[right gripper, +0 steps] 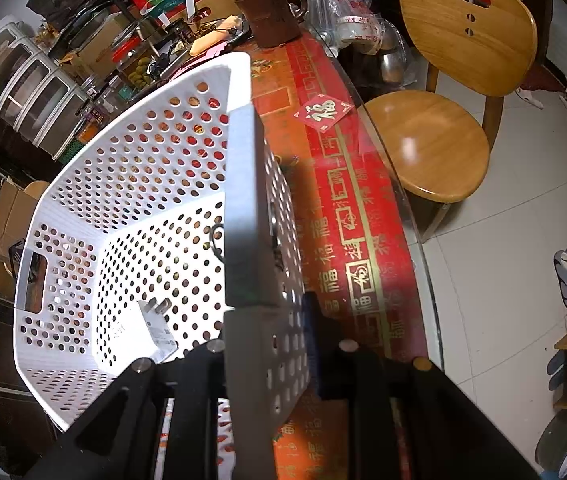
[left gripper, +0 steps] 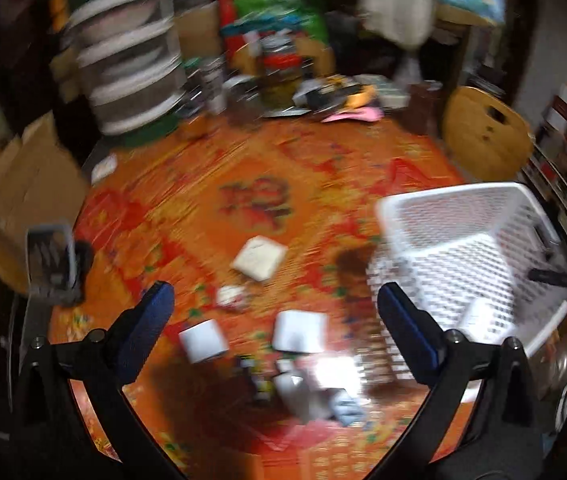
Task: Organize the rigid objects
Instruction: 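Grasp the white square card with the left tool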
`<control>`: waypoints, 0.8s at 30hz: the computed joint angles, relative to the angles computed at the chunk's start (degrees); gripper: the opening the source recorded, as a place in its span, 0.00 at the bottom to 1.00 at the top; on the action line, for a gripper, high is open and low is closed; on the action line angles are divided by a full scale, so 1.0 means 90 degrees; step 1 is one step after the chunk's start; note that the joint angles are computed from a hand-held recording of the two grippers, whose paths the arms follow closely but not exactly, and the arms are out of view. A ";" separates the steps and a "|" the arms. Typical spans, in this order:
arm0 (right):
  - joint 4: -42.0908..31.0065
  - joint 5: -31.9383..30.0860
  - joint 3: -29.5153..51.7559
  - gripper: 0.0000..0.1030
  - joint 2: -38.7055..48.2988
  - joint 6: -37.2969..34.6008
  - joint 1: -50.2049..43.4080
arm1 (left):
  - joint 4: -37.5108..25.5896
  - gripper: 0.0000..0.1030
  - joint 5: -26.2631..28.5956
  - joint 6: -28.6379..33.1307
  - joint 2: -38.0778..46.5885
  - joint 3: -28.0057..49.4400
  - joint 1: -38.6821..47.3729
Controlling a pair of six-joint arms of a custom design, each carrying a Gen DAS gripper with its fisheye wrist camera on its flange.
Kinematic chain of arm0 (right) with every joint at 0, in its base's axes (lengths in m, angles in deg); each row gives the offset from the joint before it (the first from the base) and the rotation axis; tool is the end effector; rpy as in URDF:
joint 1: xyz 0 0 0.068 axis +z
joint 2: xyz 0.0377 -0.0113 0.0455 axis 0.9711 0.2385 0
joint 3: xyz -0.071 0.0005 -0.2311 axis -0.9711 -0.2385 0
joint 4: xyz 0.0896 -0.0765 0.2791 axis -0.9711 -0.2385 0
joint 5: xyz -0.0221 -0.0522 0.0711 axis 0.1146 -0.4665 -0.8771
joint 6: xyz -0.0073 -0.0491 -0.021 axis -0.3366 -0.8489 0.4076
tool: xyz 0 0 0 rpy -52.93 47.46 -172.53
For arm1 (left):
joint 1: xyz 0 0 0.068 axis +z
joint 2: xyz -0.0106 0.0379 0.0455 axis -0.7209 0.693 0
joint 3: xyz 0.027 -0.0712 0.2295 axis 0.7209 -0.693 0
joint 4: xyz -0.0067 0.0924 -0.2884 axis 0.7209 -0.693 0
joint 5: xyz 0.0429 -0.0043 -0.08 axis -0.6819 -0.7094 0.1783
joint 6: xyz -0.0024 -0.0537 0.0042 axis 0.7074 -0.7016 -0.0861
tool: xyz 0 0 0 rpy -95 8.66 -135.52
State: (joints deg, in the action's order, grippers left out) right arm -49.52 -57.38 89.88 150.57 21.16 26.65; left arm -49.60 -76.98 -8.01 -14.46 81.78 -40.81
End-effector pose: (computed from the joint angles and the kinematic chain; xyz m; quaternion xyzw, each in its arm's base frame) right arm 0.1592 -0.1632 0.2716 0.1389 0.9630 0.1203 0.1972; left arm 0.2751 0.0206 0.3326 0.0686 0.9455 -0.0214 0.3176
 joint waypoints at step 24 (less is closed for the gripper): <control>-0.0033 0.0039 0.0014 0.19 0.0033 -0.0068 0.0025 | 0.1350 0.88 -0.0426 -0.0555 0.4627 0.1485 -0.0588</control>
State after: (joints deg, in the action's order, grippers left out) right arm -49.81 -57.02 90.00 150.86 20.55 26.87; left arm -37.45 -80.81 -13.01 27.18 95.14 -46.10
